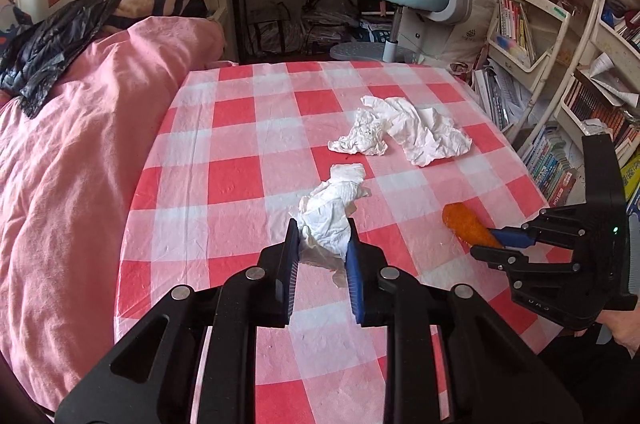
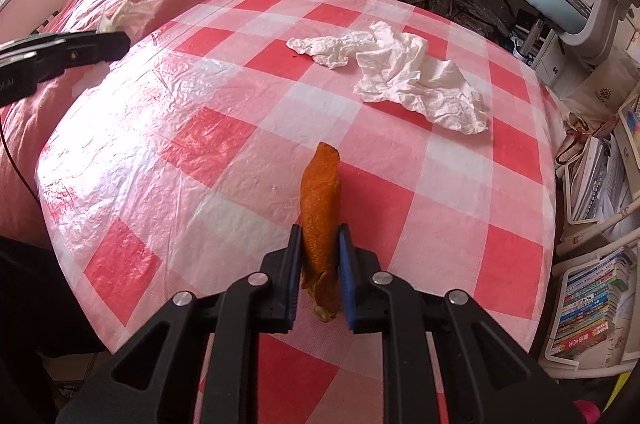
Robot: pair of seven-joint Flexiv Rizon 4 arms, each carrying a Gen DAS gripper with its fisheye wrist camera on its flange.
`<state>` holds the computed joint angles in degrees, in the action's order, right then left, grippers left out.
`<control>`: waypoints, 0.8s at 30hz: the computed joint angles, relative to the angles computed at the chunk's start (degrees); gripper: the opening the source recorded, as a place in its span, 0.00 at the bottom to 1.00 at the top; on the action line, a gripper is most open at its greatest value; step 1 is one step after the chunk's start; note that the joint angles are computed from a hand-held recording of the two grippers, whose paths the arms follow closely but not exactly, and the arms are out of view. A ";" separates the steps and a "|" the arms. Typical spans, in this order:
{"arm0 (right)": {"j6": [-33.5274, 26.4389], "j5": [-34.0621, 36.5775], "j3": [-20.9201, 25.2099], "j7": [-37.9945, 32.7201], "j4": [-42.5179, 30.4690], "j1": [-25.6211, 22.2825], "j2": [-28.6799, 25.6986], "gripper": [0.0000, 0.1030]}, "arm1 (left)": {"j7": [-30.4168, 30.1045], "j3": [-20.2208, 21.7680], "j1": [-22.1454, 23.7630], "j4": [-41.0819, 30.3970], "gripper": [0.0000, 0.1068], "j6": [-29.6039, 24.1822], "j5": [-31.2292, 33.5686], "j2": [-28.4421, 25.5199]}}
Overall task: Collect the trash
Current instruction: 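Hold the tissue and orange scrap raised above the table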
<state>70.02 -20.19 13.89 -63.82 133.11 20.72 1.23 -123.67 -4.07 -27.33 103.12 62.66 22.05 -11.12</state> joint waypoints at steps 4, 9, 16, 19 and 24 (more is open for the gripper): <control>0.13 -1.85 -0.08 1.36 -0.22 0.10 -0.50 0.19 | 0.06 -0.01 -0.04 -0.38 0.19 0.04 0.51 0.15; 0.58 -2.98 -0.29 2.62 -0.13 -0.05 -0.71 0.25 | 0.46 -0.22 -0.04 -0.39 0.19 0.16 0.13 0.02; 0.78 -2.77 -0.21 2.27 -0.11 0.01 -0.71 0.25 | 0.50 -0.13 -0.17 -0.41 0.19 0.21 0.11 -0.07; 0.78 -2.56 -0.16 1.81 -0.15 0.10 -0.74 0.24 | 0.41 -0.10 -0.25 -0.47 0.19 0.13 0.18 -0.16; 0.78 -2.68 -0.13 1.59 -0.10 0.16 -0.64 0.23 | 0.43 -0.07 -0.31 -0.51 0.19 0.12 0.17 -0.33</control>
